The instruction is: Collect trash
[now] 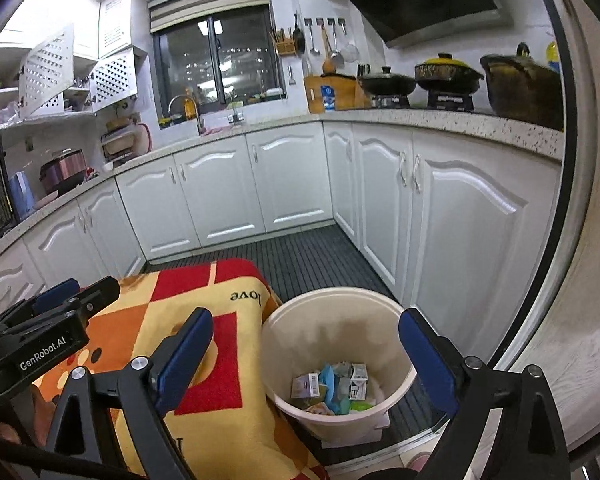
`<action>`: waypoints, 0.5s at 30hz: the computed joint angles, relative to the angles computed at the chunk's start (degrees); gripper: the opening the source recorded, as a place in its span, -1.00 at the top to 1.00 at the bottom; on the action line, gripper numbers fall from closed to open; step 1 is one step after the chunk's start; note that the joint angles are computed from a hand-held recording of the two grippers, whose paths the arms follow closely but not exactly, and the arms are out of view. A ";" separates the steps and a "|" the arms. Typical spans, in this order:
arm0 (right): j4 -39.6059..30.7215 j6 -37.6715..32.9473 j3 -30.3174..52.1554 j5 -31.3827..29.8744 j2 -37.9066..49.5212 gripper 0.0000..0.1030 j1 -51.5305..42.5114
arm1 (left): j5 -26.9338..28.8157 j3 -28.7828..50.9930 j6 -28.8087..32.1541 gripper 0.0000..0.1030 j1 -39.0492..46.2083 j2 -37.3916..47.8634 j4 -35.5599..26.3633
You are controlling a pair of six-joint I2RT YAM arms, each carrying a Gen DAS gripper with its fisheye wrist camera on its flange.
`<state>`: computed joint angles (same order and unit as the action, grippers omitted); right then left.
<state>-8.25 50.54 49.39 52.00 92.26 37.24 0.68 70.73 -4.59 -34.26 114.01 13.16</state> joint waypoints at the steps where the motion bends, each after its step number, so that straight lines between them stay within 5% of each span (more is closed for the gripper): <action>1: -0.52 0.45 0.12 0.81 -0.07 -0.81 0.51 | 0.03 -0.38 0.06 -0.35 0.11 -0.32 0.23; 15: -5.10 2.70 2.13 6.20 -0.63 -0.92 3.53 | -0.19 -3.73 0.19 -0.35 -0.40 -3.20 3.19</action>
